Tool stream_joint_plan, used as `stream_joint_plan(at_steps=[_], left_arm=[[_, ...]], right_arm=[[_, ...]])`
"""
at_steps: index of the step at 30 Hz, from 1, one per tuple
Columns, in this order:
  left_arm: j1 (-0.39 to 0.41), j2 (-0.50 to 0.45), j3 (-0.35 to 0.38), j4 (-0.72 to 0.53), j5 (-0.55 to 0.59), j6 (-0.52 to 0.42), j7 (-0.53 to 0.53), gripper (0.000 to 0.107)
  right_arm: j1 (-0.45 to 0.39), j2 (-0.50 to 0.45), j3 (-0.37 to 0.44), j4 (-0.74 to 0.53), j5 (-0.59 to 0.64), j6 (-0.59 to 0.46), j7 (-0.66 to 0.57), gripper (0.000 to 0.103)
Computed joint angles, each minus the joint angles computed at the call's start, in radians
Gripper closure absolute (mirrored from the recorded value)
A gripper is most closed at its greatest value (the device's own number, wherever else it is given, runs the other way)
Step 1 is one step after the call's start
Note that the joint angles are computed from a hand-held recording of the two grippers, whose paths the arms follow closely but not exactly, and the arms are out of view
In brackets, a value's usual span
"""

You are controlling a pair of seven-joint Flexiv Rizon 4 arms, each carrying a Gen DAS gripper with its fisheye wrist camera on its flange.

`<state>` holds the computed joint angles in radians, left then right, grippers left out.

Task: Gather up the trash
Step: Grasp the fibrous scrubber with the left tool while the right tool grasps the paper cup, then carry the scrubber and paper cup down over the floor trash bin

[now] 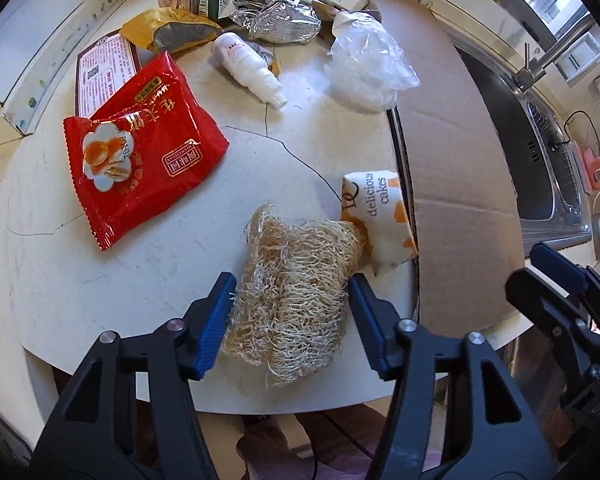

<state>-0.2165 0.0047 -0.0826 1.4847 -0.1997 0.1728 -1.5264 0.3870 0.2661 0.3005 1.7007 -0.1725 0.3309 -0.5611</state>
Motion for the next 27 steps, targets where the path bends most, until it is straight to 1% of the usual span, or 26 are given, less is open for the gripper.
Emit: stream_joint_plan(at_steps=[6,10,16,19,20,22,27], left_arm=[[0.001,0.027,0.006,0.039,-0.013,0.03,-0.026,0.066],[0.008,0.037,0.01,0.042,0.003,0.031,-0.045,0.066],[0.024,0.06,0.022,0.069,0.0,0.045,-0.082,0.067],[0.033,0.09,0.035,0.111,-0.02,0.066,-0.082,0.066],[0.044,0.105,0.051,0.12,-0.03,0.058,-0.062,0.067],[0.056,0.122,0.059,0.139,-0.044,0.063,-0.056,0.067],[0.072,0.137,0.059,0.173,-0.068,0.093,-0.078,0.066]], right_arm=[[0.012,-0.038,-0.015,-0.02,0.026,0.029,-0.055,0.031],[0.025,-0.081,-0.026,-0.054,0.046,0.056,-0.114,0.031],[0.058,-0.179,-0.037,-0.142,0.089,0.098,-0.226,0.032],[0.07,-0.229,-0.046,-0.188,0.143,0.114,-0.293,0.031],[0.072,-0.247,-0.049,-0.205,0.163,0.116,-0.316,0.032],[0.073,-0.281,-0.055,-0.238,0.207,0.116,-0.364,0.034],[0.064,-0.353,-0.062,-0.316,0.31,0.074,-0.449,0.04]])
